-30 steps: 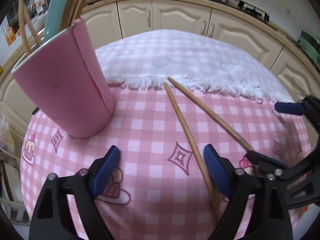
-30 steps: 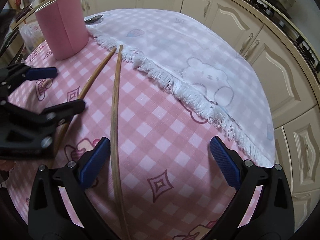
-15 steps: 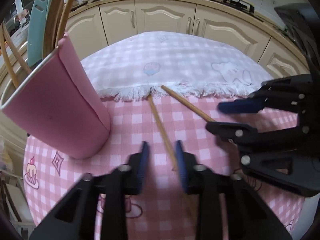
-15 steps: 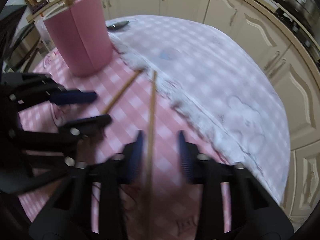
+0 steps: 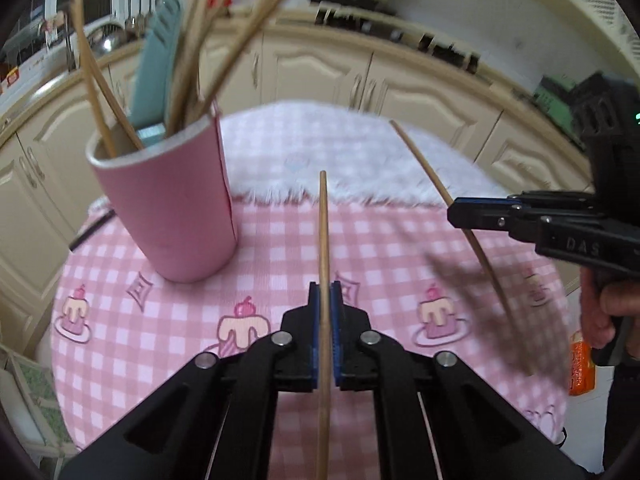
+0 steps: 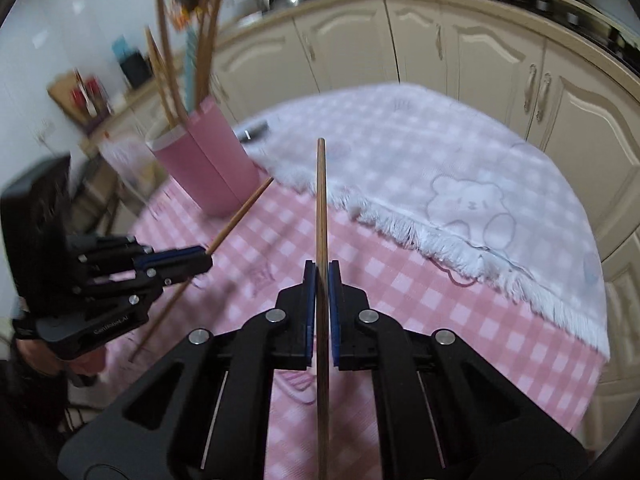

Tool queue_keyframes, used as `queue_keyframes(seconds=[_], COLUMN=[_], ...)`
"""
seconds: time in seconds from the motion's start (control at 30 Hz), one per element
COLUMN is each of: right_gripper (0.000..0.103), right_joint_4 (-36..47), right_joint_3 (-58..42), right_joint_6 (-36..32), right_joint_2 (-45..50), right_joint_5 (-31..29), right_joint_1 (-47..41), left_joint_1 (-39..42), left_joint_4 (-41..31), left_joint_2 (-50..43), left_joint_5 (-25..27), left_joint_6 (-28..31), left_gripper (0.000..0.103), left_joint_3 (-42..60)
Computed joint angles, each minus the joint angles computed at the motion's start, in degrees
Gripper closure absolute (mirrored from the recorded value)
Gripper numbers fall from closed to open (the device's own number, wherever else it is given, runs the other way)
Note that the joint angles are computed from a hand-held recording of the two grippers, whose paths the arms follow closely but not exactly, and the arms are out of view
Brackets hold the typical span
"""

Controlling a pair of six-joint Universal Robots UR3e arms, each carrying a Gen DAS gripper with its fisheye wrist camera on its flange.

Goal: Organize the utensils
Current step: 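Lift both chopsticks over the pink cup and open both grippers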

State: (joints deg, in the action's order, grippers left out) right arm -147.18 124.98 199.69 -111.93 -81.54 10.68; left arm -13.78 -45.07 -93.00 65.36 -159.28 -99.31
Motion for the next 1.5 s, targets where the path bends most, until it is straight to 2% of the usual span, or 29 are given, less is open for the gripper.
queue_keyframes(seconds=[0.17, 0.33, 0.47, 0.8, 0.87, 1.0, 1.2, 1.37, 1.5], right_gripper=[0.097, 0.097, 0.097, 0.097, 0.097, 0.097, 0.097, 0.097, 0.097], right_joint_4=[-5.7, -11.6, -13.0, -12.7, -13.7, -10.4, -6.1, -2.2, -0.4], right_joint_3=[2.7, -2.1, -6.5, -21.5, -27.2, -36.8, -51.5, -60.3, -63.7], right_joint_6=[4.6, 6.5, 5.9, 3.4, 1.5, 0.4, -0.4, -1.1, -1.3], right_joint_2=[-6.4, -3.5, -0.9, 9.7, 13.7, 18.9, 27.5, 33.3, 36.4], right_joint_5=[-0.6, -5.6, -7.9, -12.0, -12.1, -14.8, -15.1, -15.7, -15.1], right_joint_1=[0.0, 4.6, 7.2, 13.3, 14.6, 16.7, 15.7, 15.0, 14.2], left_joint_1=[5.9, 12.6, 18.1, 22.0, 22.4, 19.9, 15.9, 13.1, 11.5], left_joint_4=[3.7, 8.1, 12.3, 27.8, 30.3, 37.6, 44.7, 45.5, 46.0], left_joint_2=[9.2, 16.2, 17.9, 12.3, 11.1, 3.7, -8.5, -16.4, -22.0], left_joint_5=[-8.7, -16.8, -21.8, -23.4, -23.7, -21.1, -16.2, -12.8, -11.1], left_joint_6=[1.9, 1.7, -2.1, -15.8, -18.4, -25.2, -32.9, -35.2, -35.2], left_gripper=[0.099, 0.099, 0.099, 0.099, 0.099, 0.099, 0.099, 0.098, 0.098], left_joint_3=[-6.9, -10.9, -11.1, -4.8, -2.9, 4.9, 19.2, 27.9, 32.3])
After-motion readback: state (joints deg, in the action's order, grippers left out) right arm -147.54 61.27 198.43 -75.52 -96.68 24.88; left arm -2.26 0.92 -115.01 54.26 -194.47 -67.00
